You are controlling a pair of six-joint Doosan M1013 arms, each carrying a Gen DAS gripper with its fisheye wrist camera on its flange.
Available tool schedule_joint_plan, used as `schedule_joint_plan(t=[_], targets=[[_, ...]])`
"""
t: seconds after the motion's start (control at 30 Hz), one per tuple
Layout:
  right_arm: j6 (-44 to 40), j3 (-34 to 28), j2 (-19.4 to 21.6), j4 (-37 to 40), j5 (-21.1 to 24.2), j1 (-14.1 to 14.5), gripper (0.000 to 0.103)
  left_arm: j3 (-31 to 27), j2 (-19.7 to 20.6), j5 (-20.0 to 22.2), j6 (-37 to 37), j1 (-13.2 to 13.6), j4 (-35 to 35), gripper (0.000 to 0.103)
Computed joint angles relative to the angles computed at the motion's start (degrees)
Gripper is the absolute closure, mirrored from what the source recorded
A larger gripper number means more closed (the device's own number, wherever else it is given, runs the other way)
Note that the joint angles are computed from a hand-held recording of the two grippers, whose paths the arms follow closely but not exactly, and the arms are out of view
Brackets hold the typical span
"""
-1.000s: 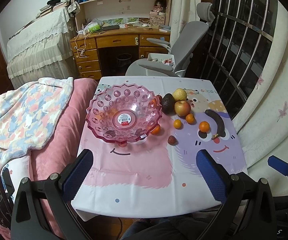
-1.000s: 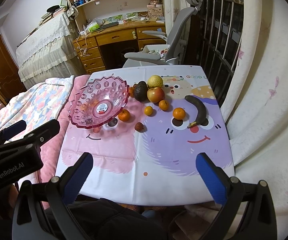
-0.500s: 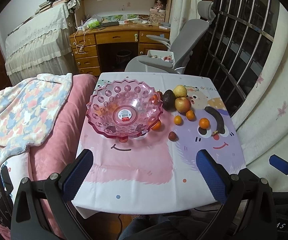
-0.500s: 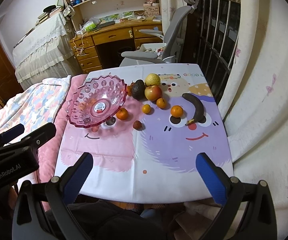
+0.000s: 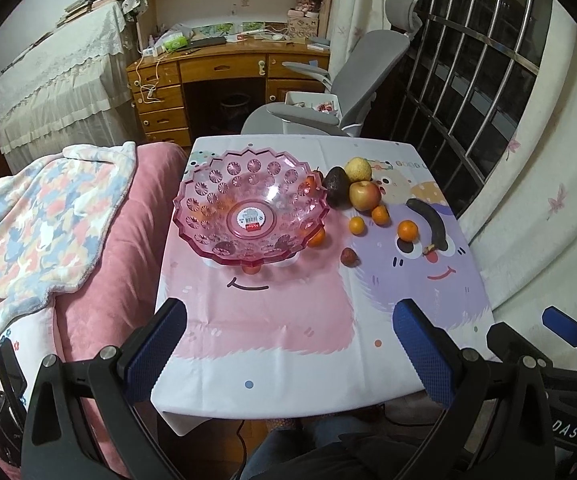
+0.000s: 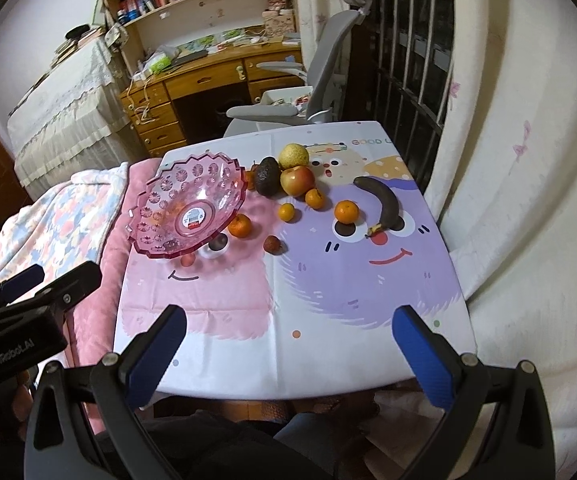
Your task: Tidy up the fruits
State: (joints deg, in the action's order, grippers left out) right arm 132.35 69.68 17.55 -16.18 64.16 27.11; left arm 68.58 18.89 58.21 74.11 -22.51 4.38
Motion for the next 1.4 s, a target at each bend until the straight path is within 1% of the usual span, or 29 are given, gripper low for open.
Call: schedule_joint_plan(t=[0.27, 0.4, 0.53, 0.63, 0.8, 0.97, 1.17, 1.3, 1.37, 1.4], targets=[[4.4, 0.9, 0.1, -1.4, 1.5, 0.4, 0.0, -1.8, 1.7, 3.0, 3.6, 1.6, -5.3, 0.001], [5.2, 1.2, 0.2, -2.2, 1.1, 0.1, 0.0, -3.0, 2.9, 4.0, 6.1, 1.9, -7.7, 0.001], [5.9, 1.7, 0.2, -3.4, 0.1, -0.6, 0.0, -4.7, 4.4, 4.6, 6.7, 1.4, -8.0, 0.001], [6.0, 2.3, 0.2, -3.9, -1.1, -1.4, 0.001, -6.3, 5.6, 5.3, 7.2, 1.0, -8.3, 0.001], [2.9, 2.7, 0.6, -1.3, -4.6, -4.3, 0.001, -10.5, 8.6, 7.7, 5.9, -0.2, -7.0, 0.001], [-2.7, 1.9, 1.7, 1.3, -6.6, -7.3, 0.001, -16.4, 12.7, 11.0, 2.5, -1.6, -6.2, 0.001], [-9.9, -0.4, 4.1, 3.9, -7.0, -11.0, 0.001, -25.2, 18.8, 16.4, -0.9, -2.9, -5.8, 0.001], [-14.3, -1.7, 5.8, 6.0, -7.8, -13.4, 0.001, -33.3, 24.1, 21.4, -2.1, -3.7, -6.0, 0.001], [-16.3, -2.4, 6.8, 6.8, -8.2, -14.5, 0.001, -38.5, 27.3, 24.6, -2.4, -4.2, -6.0, 0.001], [-17.1, -2.5, 7.2, 7.1, -8.5, -14.9, 0.001, -42.2, 29.6, 26.9, -2.5, -4.5, -5.9, 0.001]])
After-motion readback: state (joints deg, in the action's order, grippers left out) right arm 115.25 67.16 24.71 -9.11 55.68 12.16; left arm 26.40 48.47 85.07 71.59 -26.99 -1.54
